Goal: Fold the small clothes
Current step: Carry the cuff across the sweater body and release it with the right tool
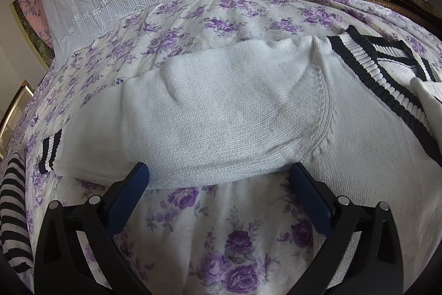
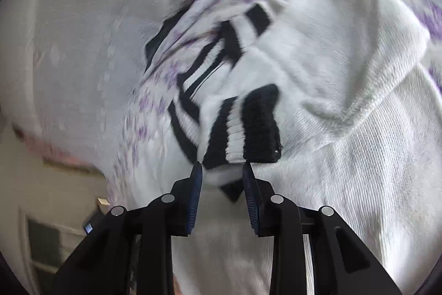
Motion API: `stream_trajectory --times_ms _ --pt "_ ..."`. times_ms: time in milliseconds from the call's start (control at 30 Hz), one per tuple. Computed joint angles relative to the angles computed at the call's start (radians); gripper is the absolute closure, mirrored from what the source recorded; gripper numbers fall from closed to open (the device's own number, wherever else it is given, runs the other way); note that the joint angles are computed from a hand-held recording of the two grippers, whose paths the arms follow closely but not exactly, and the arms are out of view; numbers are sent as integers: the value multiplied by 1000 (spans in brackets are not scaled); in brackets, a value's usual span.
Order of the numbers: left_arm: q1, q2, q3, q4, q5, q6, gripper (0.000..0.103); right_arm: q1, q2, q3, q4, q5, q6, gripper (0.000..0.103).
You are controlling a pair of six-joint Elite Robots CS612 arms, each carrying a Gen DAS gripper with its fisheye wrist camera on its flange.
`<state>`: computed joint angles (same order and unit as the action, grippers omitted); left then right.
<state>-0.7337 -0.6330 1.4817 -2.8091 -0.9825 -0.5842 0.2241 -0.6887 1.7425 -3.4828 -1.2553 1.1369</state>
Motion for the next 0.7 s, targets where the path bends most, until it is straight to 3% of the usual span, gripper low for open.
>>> stream_trajectory --times_ms 100,167,333,467,567,600,700 --pt "0 0 0 1 1 1 4 5 4 -2 -5 -81 25 74" --pt "0 0 0 2 2 2 4 14 -2 -8 21 -136 -5 85" --pt "1 0 2 0 1 2 4 55 -19 -74 87 -268 -213 91" --pt "1 -1 2 -1 -2 3 4 84 -8 -153 161 -258 -369 91" --pt "1 -1 0 0 -4 2 4 111 7 -208 294 -232 -483 79" --pt "1 -1 0 0 -5 1 4 115 14 -219 333 -206 -515 68" --pt "1 0 -2 2 -5 0 4 126 13 -214 356 -215 -563 64"
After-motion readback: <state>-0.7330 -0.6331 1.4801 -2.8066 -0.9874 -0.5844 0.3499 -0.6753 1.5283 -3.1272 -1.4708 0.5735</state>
